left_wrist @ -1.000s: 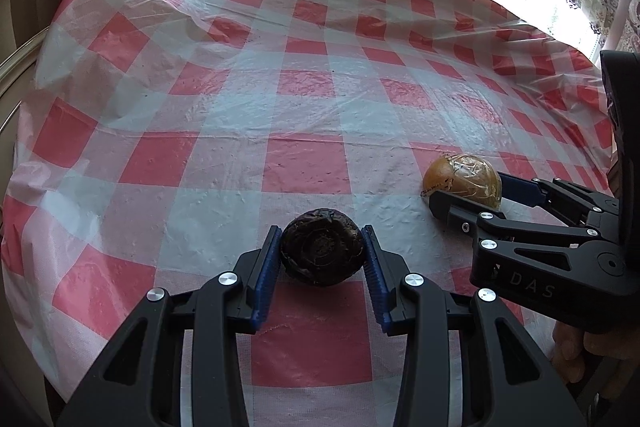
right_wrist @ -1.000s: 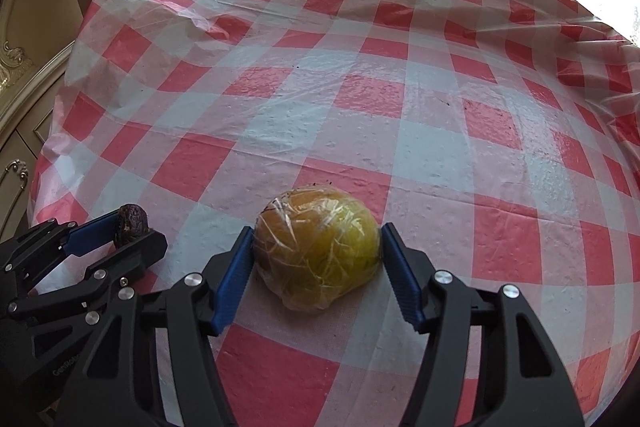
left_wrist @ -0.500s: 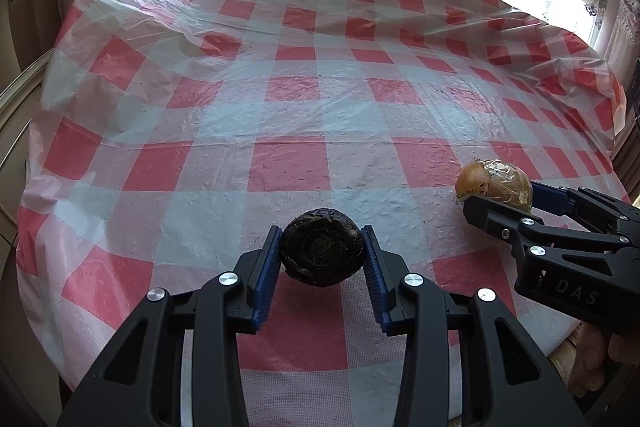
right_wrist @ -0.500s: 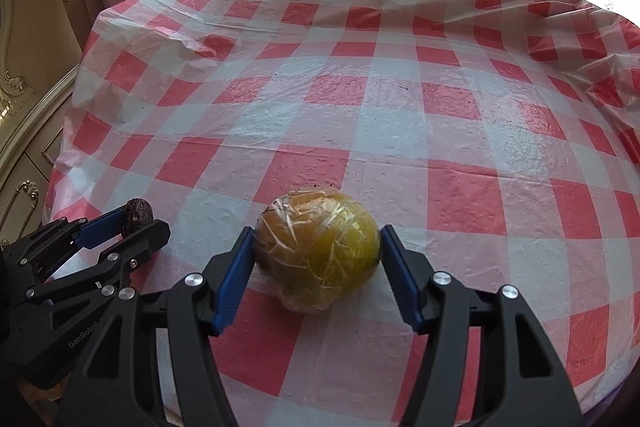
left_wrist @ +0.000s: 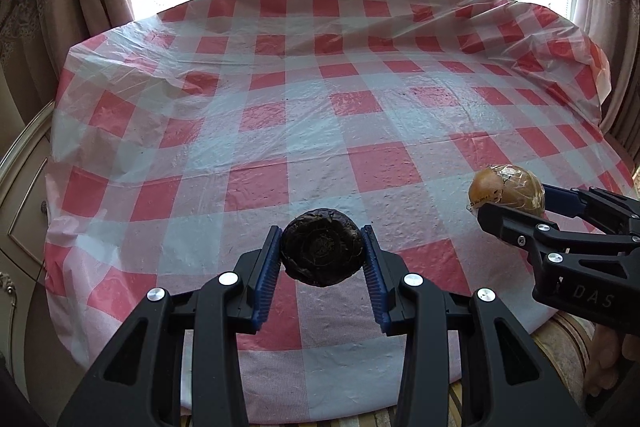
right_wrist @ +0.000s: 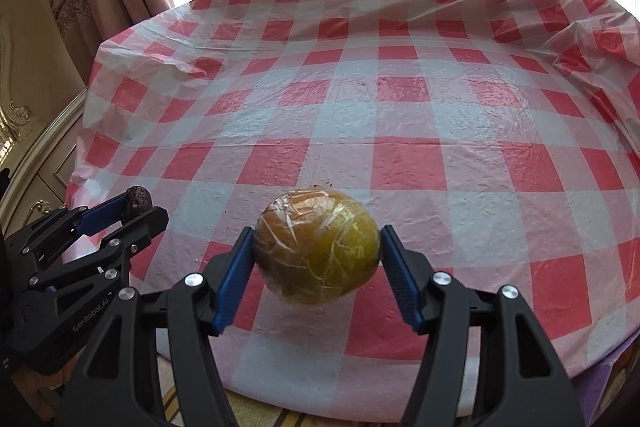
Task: Organize fruits
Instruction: 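Grasp the bagged yellow fruit with the right tool while the left tool holds the dried fruit, then carry the dried fruit and bagged yellow fruit over the white box with both tools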
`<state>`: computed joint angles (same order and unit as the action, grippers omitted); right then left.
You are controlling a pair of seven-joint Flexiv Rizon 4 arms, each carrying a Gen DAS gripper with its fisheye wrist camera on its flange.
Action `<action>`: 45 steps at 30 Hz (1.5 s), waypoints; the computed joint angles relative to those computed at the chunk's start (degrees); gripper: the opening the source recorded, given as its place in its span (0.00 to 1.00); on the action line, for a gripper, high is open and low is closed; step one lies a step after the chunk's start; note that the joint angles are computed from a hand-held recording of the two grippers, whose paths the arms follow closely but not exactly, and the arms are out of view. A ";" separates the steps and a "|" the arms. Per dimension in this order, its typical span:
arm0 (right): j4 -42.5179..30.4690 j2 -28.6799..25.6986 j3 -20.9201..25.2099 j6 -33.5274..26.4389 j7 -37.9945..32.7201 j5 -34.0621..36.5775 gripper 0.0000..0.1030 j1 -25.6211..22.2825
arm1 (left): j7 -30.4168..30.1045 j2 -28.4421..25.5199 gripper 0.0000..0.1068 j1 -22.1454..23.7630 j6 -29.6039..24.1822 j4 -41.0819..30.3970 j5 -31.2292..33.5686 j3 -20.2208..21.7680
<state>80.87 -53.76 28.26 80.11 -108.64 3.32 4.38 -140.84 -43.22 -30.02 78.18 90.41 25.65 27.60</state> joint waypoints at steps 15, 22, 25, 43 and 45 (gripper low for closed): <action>6.50 2.88 7.23 3.15 -4.49 3.98 0.61 -9.96 | -0.77 1.52 0.36 -1.60 -5.84 -4.05 6.48 -2.50; 9.76 4.30 8.71 4.55 -5.73 5.16 0.61 -14.72 | 3.07 1.01 0.36 -0.51 -6.54 -6.95 7.19 -7.38; 11.16 4.93 8.47 5.23 -5.63 5.24 0.61 -16.67 | 5.75 0.33 0.36 -0.21 -6.37 -8.29 6.35 -9.42; 14.27 6.95 -2.33 7.21 2.95 1.93 0.61 -23.05 | 32.75 -7.93 0.36 0.45 -4.59 -18.21 -7.64 -23.19; 14.51 7.09 -3.77 7.05 3.67 1.00 0.61 -22.97 | 36.82 -9.23 0.36 0.30 -5.25 -19.76 -9.45 -25.02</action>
